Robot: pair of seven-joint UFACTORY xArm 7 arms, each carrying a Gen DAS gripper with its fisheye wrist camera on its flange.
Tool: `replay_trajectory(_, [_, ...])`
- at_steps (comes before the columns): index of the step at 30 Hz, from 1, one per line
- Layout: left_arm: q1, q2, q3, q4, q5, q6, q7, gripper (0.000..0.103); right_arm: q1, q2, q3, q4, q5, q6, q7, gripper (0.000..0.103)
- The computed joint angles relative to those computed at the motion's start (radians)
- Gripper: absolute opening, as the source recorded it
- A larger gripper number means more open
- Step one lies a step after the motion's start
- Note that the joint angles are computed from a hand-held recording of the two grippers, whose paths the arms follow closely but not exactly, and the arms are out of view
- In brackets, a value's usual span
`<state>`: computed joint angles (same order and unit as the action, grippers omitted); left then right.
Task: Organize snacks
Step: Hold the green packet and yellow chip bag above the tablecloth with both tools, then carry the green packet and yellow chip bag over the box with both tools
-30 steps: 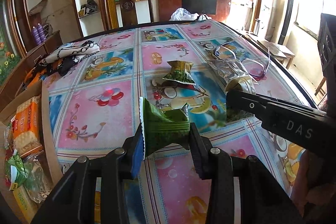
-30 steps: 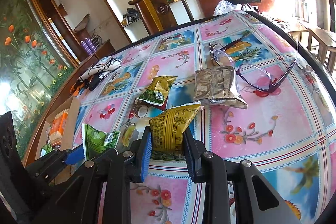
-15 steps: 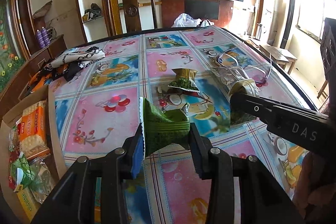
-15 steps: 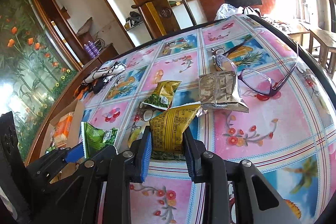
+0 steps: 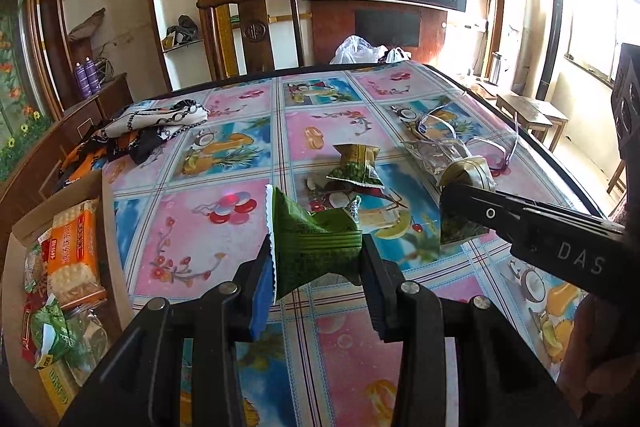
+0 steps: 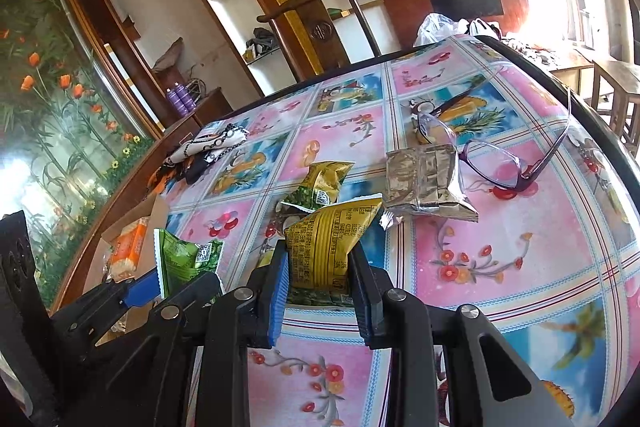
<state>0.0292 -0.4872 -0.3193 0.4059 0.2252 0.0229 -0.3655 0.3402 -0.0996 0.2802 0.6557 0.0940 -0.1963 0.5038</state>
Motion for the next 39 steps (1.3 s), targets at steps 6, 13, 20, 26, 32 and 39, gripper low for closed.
replay_trajectory(6, [-0.003, -0.020, 0.011, -0.006, -0.006, -0.007, 0.002, 0.038, 0.011, -0.004, -0.007, -0.003, -0.005, -0.016, -0.001, 0.030])
replay_trajectory(13, [-0.005, -0.052, 0.025, -0.020, -0.018, -0.015, 0.011, 0.038, 0.011, -0.006, -0.003, -0.004, 0.006, -0.030, -0.011, 0.030])
replay_trajectory(20, [-0.045, -0.099, 0.096, -0.041, -0.057, -0.016, 0.050, 0.038, 0.017, -0.005, -0.002, -0.002, 0.008, -0.031, -0.021, 0.030])
replay_trajectory(26, [-0.068, -0.141, 0.154, -0.058, -0.095, -0.020, 0.088, 0.038, -0.122, -0.001, 0.189, 0.012, 0.140, -0.044, -0.151, 0.030])
replay_trajectory(32, [-0.076, -0.174, 0.217, -0.068, -0.135, -0.018, 0.132, 0.038, -0.001, 0.022, 0.108, 0.024, 0.129, -0.079, -0.178, 0.030])
replay_trajectory(39, [-0.052, -0.194, 0.274, -0.071, -0.175, -0.008, 0.178, 0.038, 0.091, 0.065, 0.074, 0.062, 0.111, -0.089, -0.195, 0.031])
